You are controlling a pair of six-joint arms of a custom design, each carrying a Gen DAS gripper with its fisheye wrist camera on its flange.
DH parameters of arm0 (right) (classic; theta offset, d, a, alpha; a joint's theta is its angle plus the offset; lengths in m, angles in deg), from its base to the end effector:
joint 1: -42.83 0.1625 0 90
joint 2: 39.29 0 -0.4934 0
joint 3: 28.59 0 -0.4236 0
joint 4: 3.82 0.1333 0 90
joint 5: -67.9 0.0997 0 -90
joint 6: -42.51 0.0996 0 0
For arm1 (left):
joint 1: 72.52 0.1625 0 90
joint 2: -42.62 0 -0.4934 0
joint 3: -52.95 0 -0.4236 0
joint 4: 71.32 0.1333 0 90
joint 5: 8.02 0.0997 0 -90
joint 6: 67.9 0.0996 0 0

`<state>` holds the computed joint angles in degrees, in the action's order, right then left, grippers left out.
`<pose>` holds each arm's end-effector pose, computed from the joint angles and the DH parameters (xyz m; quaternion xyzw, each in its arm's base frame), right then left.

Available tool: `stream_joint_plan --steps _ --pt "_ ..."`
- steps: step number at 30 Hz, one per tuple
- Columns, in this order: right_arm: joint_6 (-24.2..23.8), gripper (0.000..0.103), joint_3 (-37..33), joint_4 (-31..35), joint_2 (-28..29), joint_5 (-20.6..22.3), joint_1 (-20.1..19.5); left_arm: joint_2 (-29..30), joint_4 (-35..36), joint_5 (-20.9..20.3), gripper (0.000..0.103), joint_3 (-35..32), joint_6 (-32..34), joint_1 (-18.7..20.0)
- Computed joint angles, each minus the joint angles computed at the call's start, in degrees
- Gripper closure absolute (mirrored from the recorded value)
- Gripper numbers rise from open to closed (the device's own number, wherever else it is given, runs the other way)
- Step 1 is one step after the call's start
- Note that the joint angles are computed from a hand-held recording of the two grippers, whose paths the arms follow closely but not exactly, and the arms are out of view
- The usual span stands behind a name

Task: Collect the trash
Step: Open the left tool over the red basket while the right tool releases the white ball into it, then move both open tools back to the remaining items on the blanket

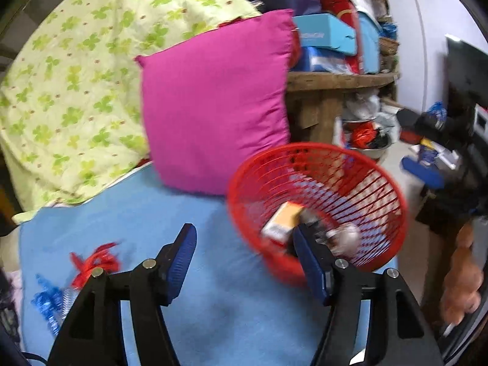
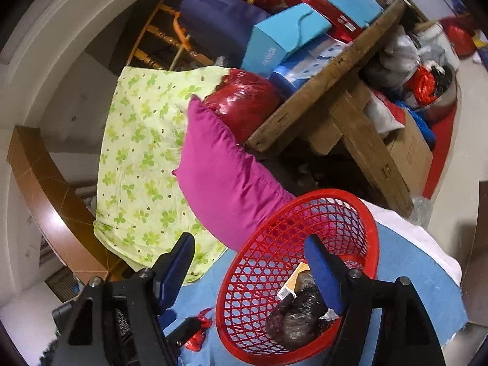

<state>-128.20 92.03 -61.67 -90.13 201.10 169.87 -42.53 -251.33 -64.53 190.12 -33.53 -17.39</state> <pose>0.3582 -0.3666 0.0350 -0.0519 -0.7567 0.6508 0.0325 -0.0926 -0.4621 0.3161 0.4372 0.7984 -0.3129 0.2711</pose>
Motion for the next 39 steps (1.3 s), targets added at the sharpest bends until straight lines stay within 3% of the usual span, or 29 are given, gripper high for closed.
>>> stream_joint_plan --steps 8,13,21,31,39 --pt "-13.6 0.025 -6.2 -4.4 6.3 0.9 4.8 -4.1 -6.4 7.1 0.033 1.5 5.1 2.1" --pt "-18.0 0.025 -13.4 0.3 11.7 -0.6 6.8 -7.2 -7.8 8.4 0.032 0.8 7.2 4.8" --pt "-15.0 0.025 -25.5 14.3 19.5 -2.8 7.5 -10.5 -7.9 6.3 0.031 -2.7 8.9 14.4" --pt "-7.6 0.025 -40.5 34.7 28.4 -3.7 6.4 -8.4 -12.0 3.8 0.031 -11.8 8.2 31.8" --pt "-1.2 0.025 -54.5 54.1 36.7 -6.5 5.2 -6.8 -5.8 1.0 0.031 -15.7 2.4 37.1"
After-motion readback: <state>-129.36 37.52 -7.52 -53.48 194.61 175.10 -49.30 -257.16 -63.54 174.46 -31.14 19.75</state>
